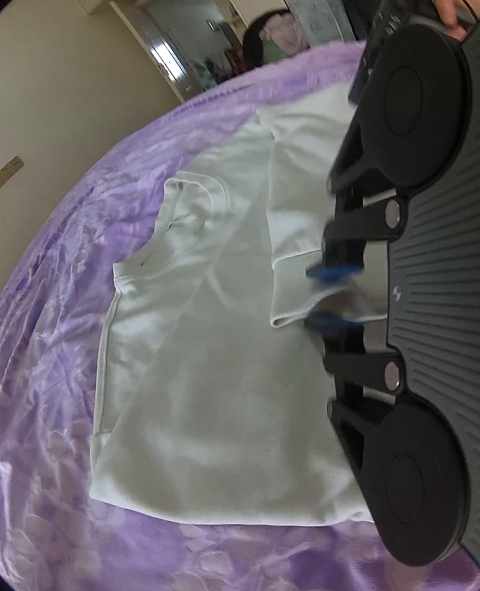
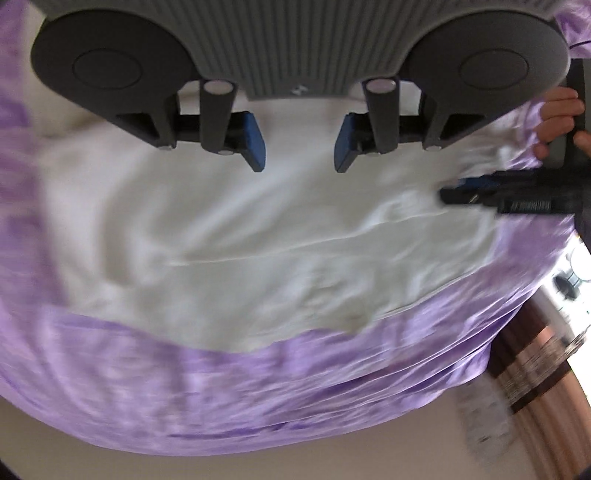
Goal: Fold small clothes
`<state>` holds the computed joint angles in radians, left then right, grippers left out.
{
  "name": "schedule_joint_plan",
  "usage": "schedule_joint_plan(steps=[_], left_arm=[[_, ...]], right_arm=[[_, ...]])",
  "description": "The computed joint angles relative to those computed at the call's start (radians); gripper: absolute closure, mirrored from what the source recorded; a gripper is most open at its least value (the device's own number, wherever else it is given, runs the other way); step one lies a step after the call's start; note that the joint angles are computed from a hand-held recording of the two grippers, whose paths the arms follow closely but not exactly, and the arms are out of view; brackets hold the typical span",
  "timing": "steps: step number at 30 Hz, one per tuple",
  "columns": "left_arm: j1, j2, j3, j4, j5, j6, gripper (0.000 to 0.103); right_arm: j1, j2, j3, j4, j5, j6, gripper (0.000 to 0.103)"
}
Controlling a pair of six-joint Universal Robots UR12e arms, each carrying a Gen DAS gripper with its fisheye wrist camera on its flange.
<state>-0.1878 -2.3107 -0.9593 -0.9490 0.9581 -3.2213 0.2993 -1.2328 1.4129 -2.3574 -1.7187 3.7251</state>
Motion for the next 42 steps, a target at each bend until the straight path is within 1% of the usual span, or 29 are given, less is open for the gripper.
schedule_joint_plan(steps=[2, 4, 7, 9, 10, 11, 13, 16, 18, 19, 20, 21, 22, 23, 24, 25, 27, 28, 29, 30, 31, 33, 35, 36, 37, 39, 40, 41, 42], left_arm=[[0.003, 0.014, -0.031, 0.068, -0.033, -0.015, 0.098], [0.006, 0.025, -0.036, 0.116, -0.084, -0.029, 0.098], [0.0, 0.024, 0.021, 0.125, -0.15, -0.039, 0.099], [-0.009, 0.015, 0.074, 0.143, -0.191, -0.052, 0.099], [-0.015, 0.006, 0.109, 0.135, -0.208, -0.058, 0.099], [-0.021, -0.002, 0.144, 0.133, -0.215, -0.059, 0.099], [-0.038, -0.015, 0.203, 0.145, -0.201, -0.044, 0.099], [-0.052, -0.034, 0.281, 0.135, -0.198, -0.028, 0.099], [-0.055, -0.042, 0.322, 0.122, -0.19, -0.021, 0.099], [-0.055, -0.043, 0.333, 0.119, -0.181, -0.016, 0.099], [-0.054, -0.044, 0.344, 0.111, -0.159, -0.012, 0.099], [-0.053, -0.041, 0.348, 0.097, -0.131, -0.004, 0.099], [-0.049, -0.04, 0.351, 0.074, -0.097, 0.013, 0.099], [-0.046, -0.037, 0.352, 0.037, -0.052, 0.036, 0.099], [-0.042, -0.036, 0.351, -0.001, -0.003, 0.052, 0.099], [-0.039, -0.036, 0.34, -0.029, 0.043, 0.063, 0.099], [-0.037, -0.038, 0.315, -0.091, 0.158, 0.1, 0.099], [-0.034, -0.043, 0.303, -0.125, 0.192, 0.106, 0.099], [-0.029, -0.053, 0.3, -0.171, 0.202, 0.114, 0.099], [-0.026, -0.058, 0.282, -0.199, 0.218, 0.111, 0.099], [-0.026, -0.055, 0.252, -0.19, 0.239, 0.111, 0.099], [-0.026, -0.054, 0.201, -0.157, 0.267, 0.112, 0.099], [-0.021, -0.061, 0.181, -0.149, 0.251, 0.082, 0.099], [-0.019, -0.058, 0.162, -0.122, 0.25, 0.083, 0.098], [-0.019, -0.057, 0.153, -0.104, 0.248, 0.085, 0.097], [-0.021, -0.06, 0.157, -0.107, 0.252, 0.09, 0.092], [-0.022, -0.057, 0.159, -0.114, 0.258, 0.096, 0.085], [-0.022, -0.05, 0.154, -0.12, 0.258, 0.109, 0.083], [-0.022, -0.048, 0.155, -0.13, 0.253, 0.123, 0.08]], right_arm=[[-0.018, -0.044, 0.054, -0.007, -0.032, 0.016, 0.073], [-0.029, -0.084, 0.098, 0.007, -0.079, 0.017, 0.075], [-0.042, -0.132, 0.152, 0.042, -0.114, 0.017, 0.075], [-0.047, -0.152, 0.18, 0.057, -0.106, 0.022, 0.075], [-0.048, -0.158, 0.192, 0.054, -0.098, 0.026, 0.075], [-0.051, -0.162, 0.203, 0.048, -0.077, 0.03, 0.075], [-0.051, -0.161, 0.216, 0.023, -0.051, 0.021, 0.075], [-0.046, -0.136, 0.208, -0.018, -0.061, 0.012, 0.075], [-0.052, -0.118, 0.203, -0.069, -0.077, 0.018, 0.076], [-0.057, -0.111, 0.204, -0.099, -0.08, 0.021, 0.078], [-0.059, -0.101, 0.195, -0.109, -0.092, 0.023, 0.078], [-0.06, -0.092, 0.185, -0.104, -0.12, 0.021, 0.081], [-0.059, -0.082, 0.172, -0.078, -0.158, 0.02, 0.087], [-0.058, -0.076, 0.159, -0.03, -0.199, 0.034, 0.091], [-0.062, -0.077, 0.156, 0.017, -0.228, 0.066, 0.101], [-0.069, -0.087, 0.169, 0.026, -0.235, 0.093, 0.103], [-0.09, -0.125, 0.223, 0.0, -0.197, 0.14, 0.103], [-0.097, -0.136, 0.233, 0.025, -0.186, 0.164, 0.103], [-0.105, -0.15, 0.252, 0.033, -0.167, 0.178, 0.103], [-0.112, -0.163, 0.278, -0.001, -0.141, 0.181, 0.103], [-0.115, -0.17, 0.29, -0.017, -0.13, 0.186, 0.103], [-0.116, -0.171, 0.283, 0.0, -0.125, 0.194, 0.103], [-0.109, -0.164, 0.256, 0.044, -0.134, 0.159, 0.103], [-0.107, -0.162, 0.243, 0.063, -0.137, 0.138, 0.103], [-0.104, -0.162, 0.231, 0.079, -0.137, 0.128, 0.1], [-0.099, -0.17, 0.219, 0.086, -0.127, 0.124, 0.098], [-0.102, -0.172, 0.219, 0.069, -0.115, 0.109, 0.096], [-0.099, -0.175, 0.215, 0.06, -0.113, 0.087, 0.09], [-0.097, -0.172, 0.204, 0.061, -0.111, 0.049, 0.071]])
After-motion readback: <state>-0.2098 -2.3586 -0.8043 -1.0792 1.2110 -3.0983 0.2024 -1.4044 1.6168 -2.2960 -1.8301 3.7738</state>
